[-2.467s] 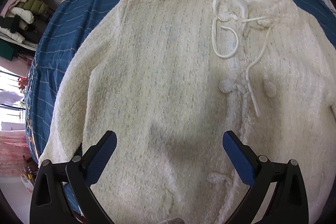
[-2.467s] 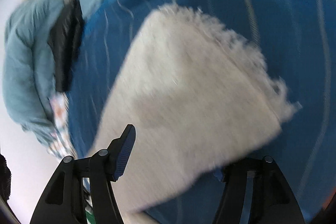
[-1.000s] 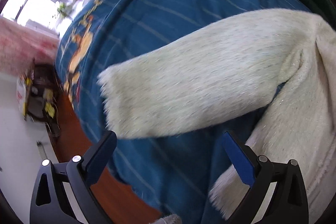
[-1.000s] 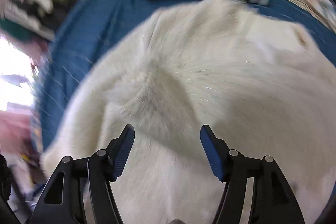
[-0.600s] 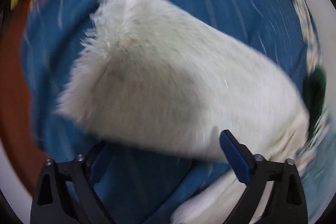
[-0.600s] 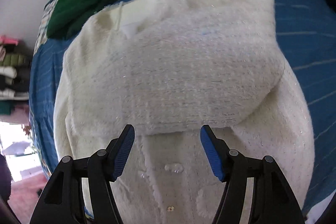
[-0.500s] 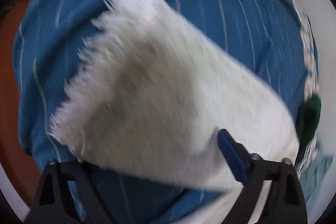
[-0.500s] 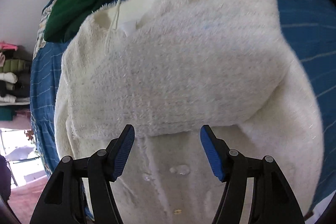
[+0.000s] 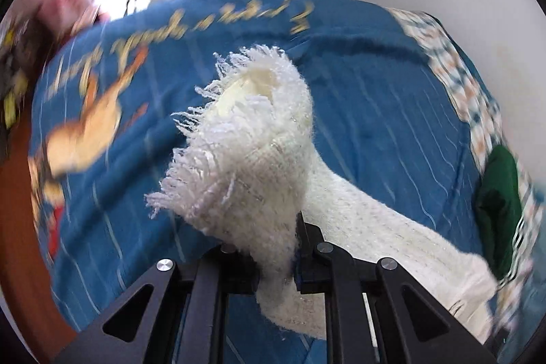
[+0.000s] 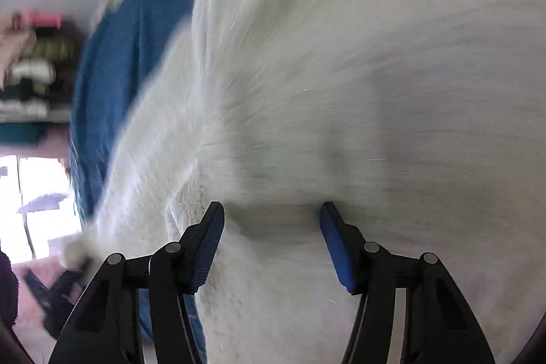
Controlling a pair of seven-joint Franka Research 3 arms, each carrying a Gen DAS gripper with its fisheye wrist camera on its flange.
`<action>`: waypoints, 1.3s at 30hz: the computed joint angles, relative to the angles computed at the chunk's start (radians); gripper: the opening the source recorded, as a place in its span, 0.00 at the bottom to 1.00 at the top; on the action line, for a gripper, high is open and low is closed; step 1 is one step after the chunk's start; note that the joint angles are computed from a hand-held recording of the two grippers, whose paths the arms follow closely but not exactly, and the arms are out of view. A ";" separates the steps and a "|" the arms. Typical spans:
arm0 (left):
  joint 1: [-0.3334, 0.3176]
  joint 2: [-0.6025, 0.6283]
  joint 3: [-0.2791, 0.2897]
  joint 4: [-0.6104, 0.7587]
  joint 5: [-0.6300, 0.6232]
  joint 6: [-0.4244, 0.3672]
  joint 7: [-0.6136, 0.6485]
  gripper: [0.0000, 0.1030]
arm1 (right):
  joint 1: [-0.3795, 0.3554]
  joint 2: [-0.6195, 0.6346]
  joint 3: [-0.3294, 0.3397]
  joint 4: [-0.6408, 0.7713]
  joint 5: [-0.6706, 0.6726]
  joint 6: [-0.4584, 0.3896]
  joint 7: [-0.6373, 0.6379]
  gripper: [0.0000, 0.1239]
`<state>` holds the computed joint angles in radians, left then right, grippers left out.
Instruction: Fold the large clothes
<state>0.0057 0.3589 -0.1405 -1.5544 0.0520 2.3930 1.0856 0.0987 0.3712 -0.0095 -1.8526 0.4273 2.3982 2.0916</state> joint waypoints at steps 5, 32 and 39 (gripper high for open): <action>-0.029 0.014 -0.008 0.075 0.055 -0.032 0.063 0.10 | 0.029 -0.009 -0.032 0.091 -0.139 -0.150 0.045 0.50; -0.352 -0.135 -0.153 0.093 0.150 -0.091 0.249 0.09 | -0.131 -0.631 -0.070 -0.506 -0.510 -0.226 0.307 0.67; -0.496 -0.012 -0.227 0.179 0.044 -0.182 0.275 0.09 | -0.321 -0.904 -0.089 -0.718 -0.527 -0.303 0.268 0.67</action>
